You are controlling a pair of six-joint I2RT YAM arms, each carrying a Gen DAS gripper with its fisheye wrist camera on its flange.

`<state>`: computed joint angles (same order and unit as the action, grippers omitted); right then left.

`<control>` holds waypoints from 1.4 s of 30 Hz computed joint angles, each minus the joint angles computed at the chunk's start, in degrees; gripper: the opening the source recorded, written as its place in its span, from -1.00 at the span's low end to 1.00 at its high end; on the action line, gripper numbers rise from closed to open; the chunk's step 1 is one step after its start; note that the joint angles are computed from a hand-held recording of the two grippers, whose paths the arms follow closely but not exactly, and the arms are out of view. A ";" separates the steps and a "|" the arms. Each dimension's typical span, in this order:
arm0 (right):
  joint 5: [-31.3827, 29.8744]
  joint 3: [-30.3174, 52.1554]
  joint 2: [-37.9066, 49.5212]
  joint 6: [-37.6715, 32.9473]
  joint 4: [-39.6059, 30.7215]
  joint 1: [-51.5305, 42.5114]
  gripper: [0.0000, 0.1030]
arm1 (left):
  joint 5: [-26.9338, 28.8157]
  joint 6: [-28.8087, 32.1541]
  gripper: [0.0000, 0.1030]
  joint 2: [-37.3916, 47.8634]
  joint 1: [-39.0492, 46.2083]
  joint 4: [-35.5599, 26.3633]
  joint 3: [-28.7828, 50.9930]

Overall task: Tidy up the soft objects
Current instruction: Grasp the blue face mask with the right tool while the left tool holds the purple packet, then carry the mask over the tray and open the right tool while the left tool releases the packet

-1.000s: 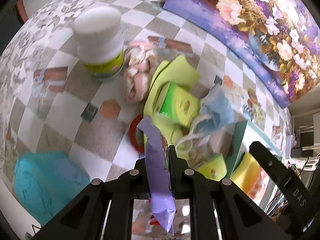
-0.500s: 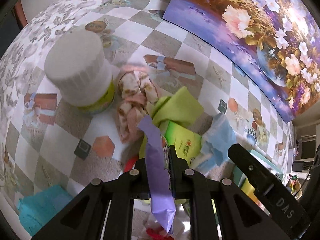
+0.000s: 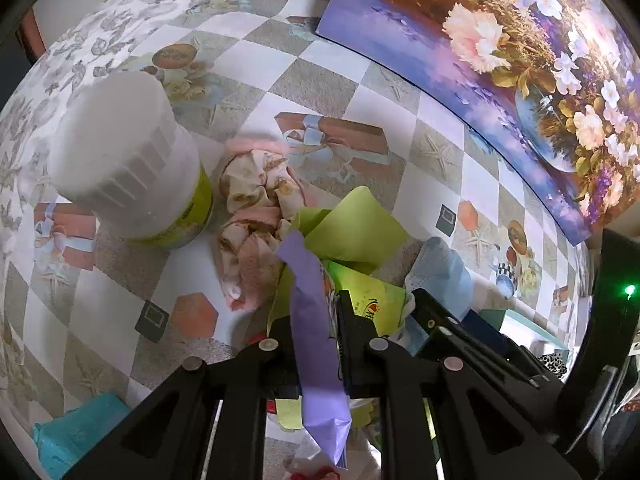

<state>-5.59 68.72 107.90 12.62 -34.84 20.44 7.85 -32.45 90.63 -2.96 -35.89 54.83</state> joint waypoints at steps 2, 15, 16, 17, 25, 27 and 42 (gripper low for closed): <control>0.80 -0.62 -0.47 -0.53 0.55 0.57 0.07 | 0.33 0.06 -0.74 -0.12 0.13 -0.11 0.01; -3.65 -7.63 -8.20 -2.78 4.79 -1.20 -0.66 | 0.65 0.32 -0.74 -1.09 -0.01 -1.73 0.09; -3.75 -7.79 -9.00 -2.93 4.64 -1.35 -0.66 | 0.57 0.31 -0.74 -1.38 -0.07 -2.01 0.14; -3.93 -7.90 -10.06 -3.09 4.42 -1.60 -0.66 | 0.47 0.26 -0.74 -1.77 -0.14 -2.25 0.19; -4.06 -8.54 -18.78 -3.44 -0.53 -4.36 -0.66 | -0.99 -0.34 -0.74 -8.36 -2.39 -6.74 1.24; -3.12 -8.11 -20.89 -3.27 -2.34 -5.16 -0.66 | -1.88 -0.66 -0.74 -10.98 -3.96 -8.49 1.98; -2.49 -7.16 -36.52 -12.22 -15.72 -21.59 -0.66 | -8.87 -6.48 -0.73 -15.99 -22.47 -15.73 8.62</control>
